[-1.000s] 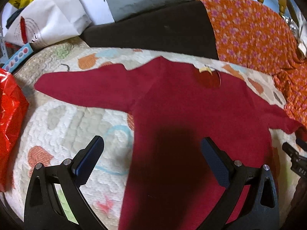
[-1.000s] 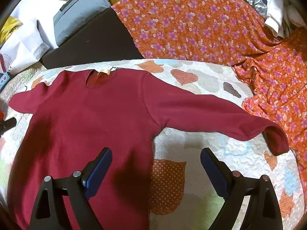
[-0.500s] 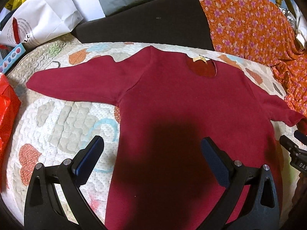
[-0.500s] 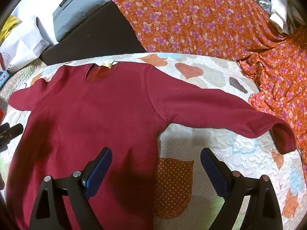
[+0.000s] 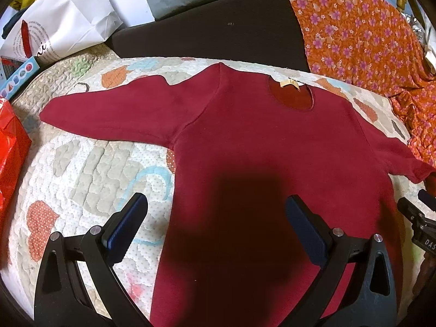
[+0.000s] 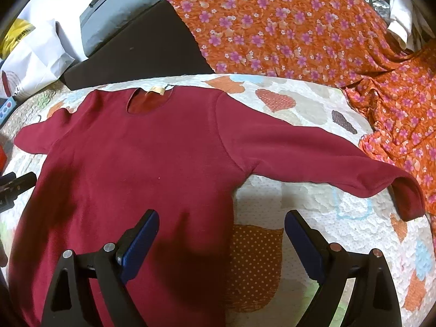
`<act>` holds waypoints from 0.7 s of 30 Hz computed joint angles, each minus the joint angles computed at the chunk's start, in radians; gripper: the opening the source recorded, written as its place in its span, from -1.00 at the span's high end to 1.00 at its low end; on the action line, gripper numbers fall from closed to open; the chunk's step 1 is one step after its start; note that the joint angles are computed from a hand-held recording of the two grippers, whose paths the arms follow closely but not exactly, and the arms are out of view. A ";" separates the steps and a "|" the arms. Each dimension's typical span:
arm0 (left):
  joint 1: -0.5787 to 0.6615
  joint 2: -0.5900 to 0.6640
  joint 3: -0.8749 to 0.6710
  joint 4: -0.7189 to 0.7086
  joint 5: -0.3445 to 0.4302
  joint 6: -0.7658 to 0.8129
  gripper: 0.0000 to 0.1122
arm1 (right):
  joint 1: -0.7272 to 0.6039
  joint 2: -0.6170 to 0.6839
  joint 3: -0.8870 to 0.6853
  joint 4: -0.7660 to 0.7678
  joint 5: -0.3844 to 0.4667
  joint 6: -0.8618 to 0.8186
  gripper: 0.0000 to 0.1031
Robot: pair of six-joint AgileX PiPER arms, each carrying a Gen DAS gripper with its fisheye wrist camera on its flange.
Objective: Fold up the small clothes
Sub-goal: 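Position both grippers over the spread dark red shirt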
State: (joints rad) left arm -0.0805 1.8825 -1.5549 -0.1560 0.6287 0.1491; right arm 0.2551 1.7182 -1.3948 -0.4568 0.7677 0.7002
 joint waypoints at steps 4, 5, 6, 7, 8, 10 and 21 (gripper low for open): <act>-0.002 0.002 0.001 0.003 -0.002 -0.002 -0.82 | 0.001 0.008 -0.005 0.012 -0.003 -0.008 -0.79; -0.004 0.003 0.000 0.005 -0.002 -0.004 -0.82 | 0.002 0.009 -0.005 0.010 -0.003 -0.006 -0.79; -0.005 0.004 -0.001 0.006 -0.002 -0.005 -0.82 | 0.002 0.010 -0.006 0.008 -0.003 -0.005 -0.79; -0.006 0.004 0.002 0.008 -0.005 -0.007 -0.82 | 0.001 0.008 -0.003 0.010 -0.005 -0.006 -0.79; -0.007 0.004 0.003 0.009 -0.006 -0.008 -0.82 | 0.001 0.008 -0.002 0.012 -0.005 -0.008 -0.79; -0.012 0.006 0.004 0.018 -0.008 -0.018 -0.82 | 0.001 0.009 -0.002 0.013 -0.006 -0.005 -0.79; -0.043 0.031 -0.022 0.086 -0.016 -0.099 -0.82 | -0.005 0.029 -0.033 0.065 -0.010 -0.017 -0.79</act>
State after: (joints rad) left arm -0.1233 1.9138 -1.5769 -0.0696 0.6129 0.0497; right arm 0.2504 1.7475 -1.4277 -0.3922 0.7578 0.6836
